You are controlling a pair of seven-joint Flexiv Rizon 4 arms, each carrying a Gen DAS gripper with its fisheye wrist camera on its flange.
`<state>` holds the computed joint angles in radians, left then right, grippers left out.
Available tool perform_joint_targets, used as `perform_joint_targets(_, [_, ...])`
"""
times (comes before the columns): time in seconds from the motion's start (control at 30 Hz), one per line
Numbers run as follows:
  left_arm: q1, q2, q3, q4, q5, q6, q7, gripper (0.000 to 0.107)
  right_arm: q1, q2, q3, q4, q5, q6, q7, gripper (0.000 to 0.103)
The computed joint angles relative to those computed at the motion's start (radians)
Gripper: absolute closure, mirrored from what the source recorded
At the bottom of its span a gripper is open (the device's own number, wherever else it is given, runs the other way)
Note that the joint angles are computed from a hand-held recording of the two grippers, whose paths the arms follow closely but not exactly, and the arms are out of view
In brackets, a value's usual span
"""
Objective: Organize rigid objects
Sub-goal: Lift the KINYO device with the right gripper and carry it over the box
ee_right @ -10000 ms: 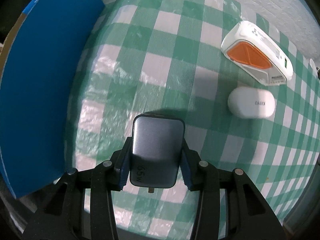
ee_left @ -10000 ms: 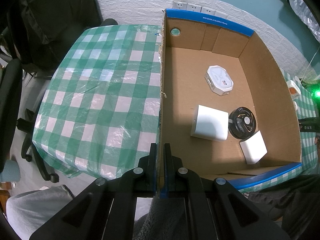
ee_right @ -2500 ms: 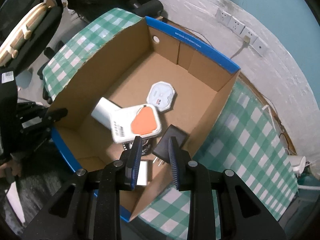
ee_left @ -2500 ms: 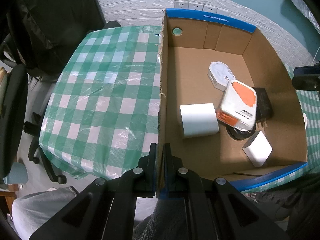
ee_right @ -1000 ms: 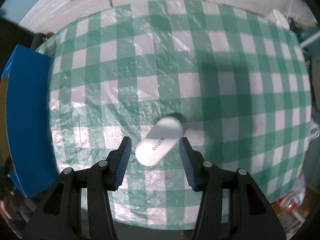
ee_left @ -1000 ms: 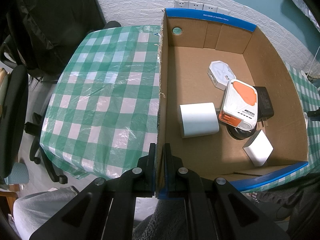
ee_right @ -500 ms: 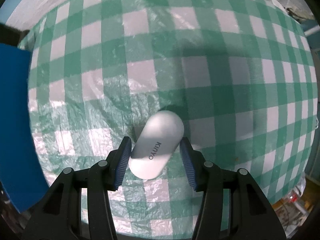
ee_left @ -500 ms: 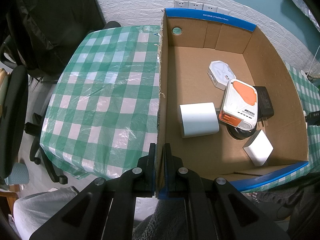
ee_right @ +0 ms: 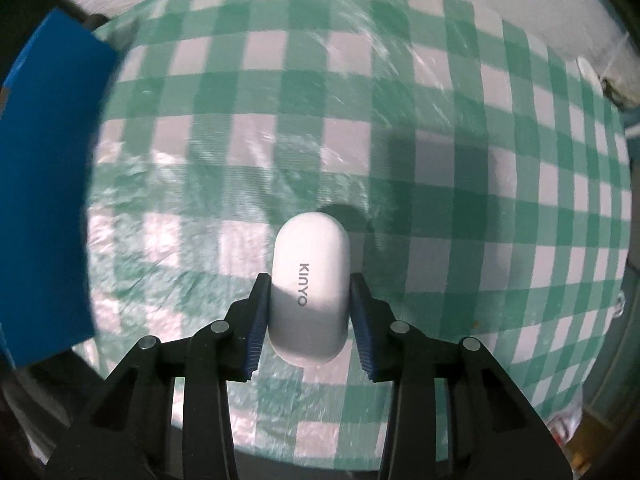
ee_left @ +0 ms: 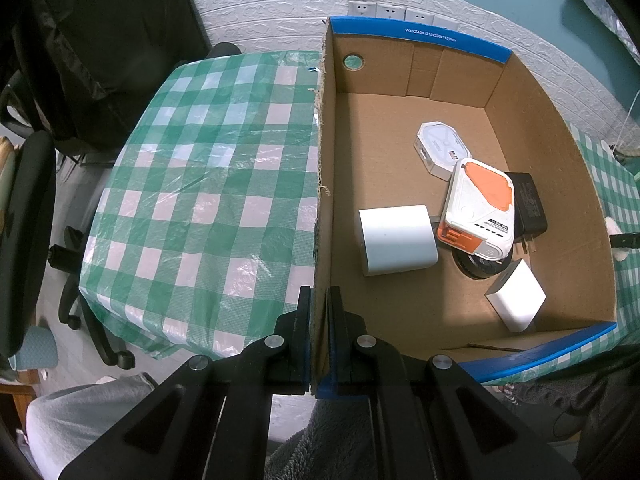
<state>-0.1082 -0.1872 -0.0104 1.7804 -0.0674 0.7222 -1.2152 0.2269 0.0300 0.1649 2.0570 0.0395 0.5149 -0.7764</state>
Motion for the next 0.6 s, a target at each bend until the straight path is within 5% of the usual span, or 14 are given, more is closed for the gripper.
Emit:
perform_joint_targets(0.4, [0.000,-0.001,0.000,0.000,0.000,0.000,0.000,0.102,0.064,0.011,0.048,-0.154,-0.057,-0.092,-0.048,0.066])
perform_joint_targets(0.6, [-0.001,0.000,-0.001,0.001,0.000,0.000,-0.002,0.102,0.113,-0.077,0.036,-0.314,-0.077,-0.115,-0.122,0.066])
